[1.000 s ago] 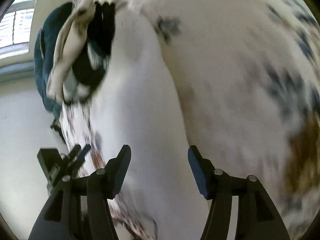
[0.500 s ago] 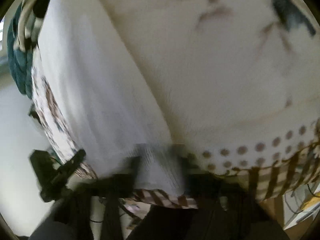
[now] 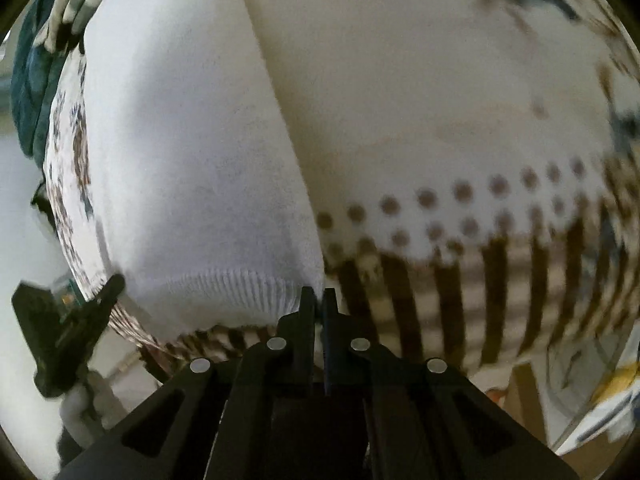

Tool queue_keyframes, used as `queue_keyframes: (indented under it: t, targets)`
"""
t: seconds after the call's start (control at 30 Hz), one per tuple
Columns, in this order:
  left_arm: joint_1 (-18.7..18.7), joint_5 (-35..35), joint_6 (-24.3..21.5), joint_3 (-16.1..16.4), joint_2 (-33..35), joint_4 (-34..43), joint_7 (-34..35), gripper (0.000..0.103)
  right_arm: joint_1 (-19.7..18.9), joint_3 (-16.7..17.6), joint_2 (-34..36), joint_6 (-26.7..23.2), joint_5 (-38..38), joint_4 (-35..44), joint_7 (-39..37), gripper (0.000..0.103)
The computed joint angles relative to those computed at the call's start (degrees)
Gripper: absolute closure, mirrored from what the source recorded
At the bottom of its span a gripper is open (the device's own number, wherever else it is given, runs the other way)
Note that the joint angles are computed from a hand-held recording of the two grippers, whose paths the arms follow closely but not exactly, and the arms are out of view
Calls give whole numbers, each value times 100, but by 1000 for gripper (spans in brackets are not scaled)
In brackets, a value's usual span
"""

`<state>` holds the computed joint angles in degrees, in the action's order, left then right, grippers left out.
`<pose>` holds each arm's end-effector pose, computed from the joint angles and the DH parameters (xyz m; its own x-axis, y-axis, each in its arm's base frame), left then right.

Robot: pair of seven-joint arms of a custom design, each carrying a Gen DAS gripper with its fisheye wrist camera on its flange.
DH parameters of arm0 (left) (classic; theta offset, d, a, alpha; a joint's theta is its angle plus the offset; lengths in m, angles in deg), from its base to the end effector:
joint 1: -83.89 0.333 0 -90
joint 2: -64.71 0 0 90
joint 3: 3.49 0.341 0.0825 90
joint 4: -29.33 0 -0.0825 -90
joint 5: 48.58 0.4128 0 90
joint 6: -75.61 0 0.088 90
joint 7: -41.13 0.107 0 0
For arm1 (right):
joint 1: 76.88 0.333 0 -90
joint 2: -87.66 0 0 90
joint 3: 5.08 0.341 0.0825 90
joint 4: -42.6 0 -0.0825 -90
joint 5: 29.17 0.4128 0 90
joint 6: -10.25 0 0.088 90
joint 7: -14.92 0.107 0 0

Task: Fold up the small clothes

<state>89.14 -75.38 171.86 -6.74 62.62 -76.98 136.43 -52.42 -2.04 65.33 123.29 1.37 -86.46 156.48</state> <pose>0.5665 -0.0243 0.5471 0.0503 -0.8930 0.4472 -0.9940 -0.0014 0.1091 0.3988 0.2471 0.5508 -0.5849 -0.7365 -0.3398 -0.8075 0.4894 0.3292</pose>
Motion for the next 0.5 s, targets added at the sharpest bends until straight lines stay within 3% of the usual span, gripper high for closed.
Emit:
queue_keyframes:
  t: [0.07,0.1,0.13,0.17,0.2,0.3,0.43,0.47,0.5]
  targets:
    - [56,-159,0,56,52,-14,-126,89,-2,-129,82,-123,183,-14,-195,71]
    - [116,-439,49,117,28,-86,-31,76,-31,-148,-33,28,296,-148,-260,64]
    - [164,-693,117,157,1,-164,73,68,-60,-139,-159,221,339,-286,-308,50]
    - [189,-836,160,171,-15,-221,156,46,-73,-133,-258,348,341,-396,-353,39]
    - [219,-1125,131,199,3,-299,276,37,-59,-136,-328,550,414,-532,-437,37]
    - [278,-1385,-110,196,177,-362,346,36,107,-349,-587,1167,1137,-1168,-919,34]
    - [176,-1151,233,59,39,-516,586,36,299,-453,-582,2006,2026,-1584,-1536,9]
    - [148,-1107,287,42,-12,-537,647,38,371,-456,-594,2252,2294,-1634,-1687,7]
    - [121,-1071,293,33,-68,-555,723,57,461,-445,-462,2452,2529,-1572,-1829,7]
